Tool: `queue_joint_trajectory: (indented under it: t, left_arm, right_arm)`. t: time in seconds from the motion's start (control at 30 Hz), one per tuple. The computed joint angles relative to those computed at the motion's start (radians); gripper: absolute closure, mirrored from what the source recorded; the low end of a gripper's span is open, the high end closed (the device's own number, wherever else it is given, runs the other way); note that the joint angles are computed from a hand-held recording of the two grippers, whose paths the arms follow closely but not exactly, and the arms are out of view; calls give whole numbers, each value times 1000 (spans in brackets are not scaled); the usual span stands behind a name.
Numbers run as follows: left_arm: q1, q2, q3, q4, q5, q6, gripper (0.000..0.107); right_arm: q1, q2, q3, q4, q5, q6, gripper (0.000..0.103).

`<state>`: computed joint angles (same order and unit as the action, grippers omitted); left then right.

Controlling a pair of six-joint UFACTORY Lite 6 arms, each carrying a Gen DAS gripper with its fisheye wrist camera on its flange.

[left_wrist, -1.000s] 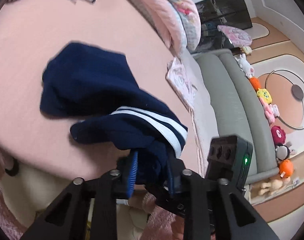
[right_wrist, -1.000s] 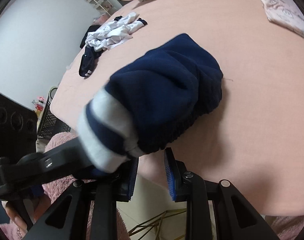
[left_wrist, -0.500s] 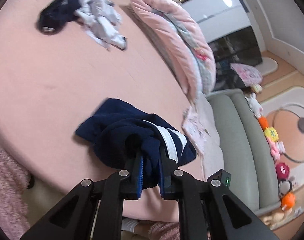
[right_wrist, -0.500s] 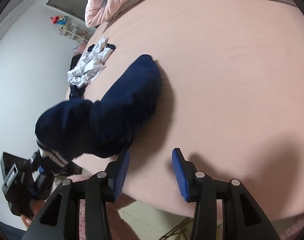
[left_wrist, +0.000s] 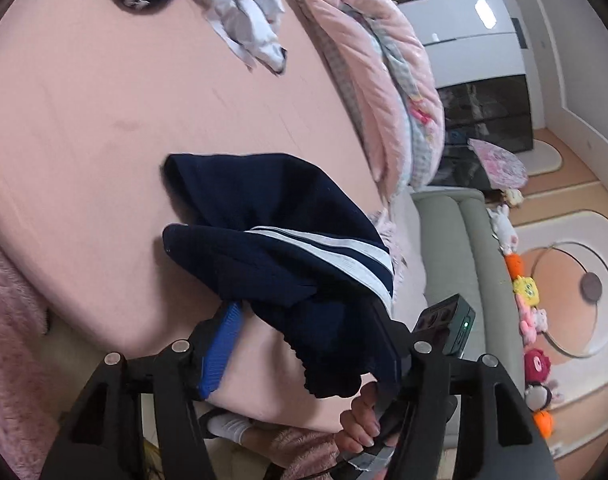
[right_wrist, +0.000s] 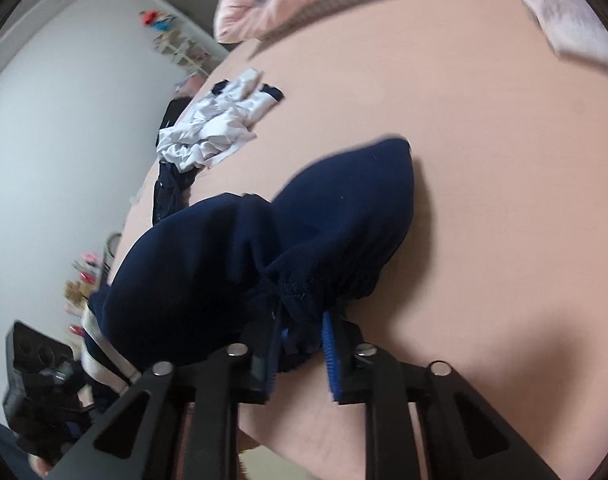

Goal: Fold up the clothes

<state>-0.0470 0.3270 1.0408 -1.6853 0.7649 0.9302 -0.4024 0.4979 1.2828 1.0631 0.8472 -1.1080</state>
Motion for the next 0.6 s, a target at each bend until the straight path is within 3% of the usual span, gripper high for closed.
queue_joint_trajectory:
  t: [0.17,0.3,0.33,0.37,0.4,0.5,0.6]
  left_arm:
    - [-9,7,-8,-47,115,59,48]
    - [-61,-50,-17,-76,122,150,52]
    - [-80,-53,0,-61,112,153,60]
    - [-106,-49,38,-23,84,128,80]
    - [-132,-41,80,22,55,97,90]
    - [-180,-18,209,115,-54,2,99]
    - [-178,-5,302,249,-160,-145,99]
  right_arm:
    - [-54,-95,-47,22,-30,-54,94]
    - [-173,-195,-91,44,45,-117,96]
    - [-206,-224,-97,47,68,-130,97]
    - [-240,-250,-100,50,92,-142,100]
    - [-275,-274,-99,54,117,-153,100]
    - [-376,-322,-35,35,211,-167,100]
    - [-406,-334,16,-64,198,-141,100]
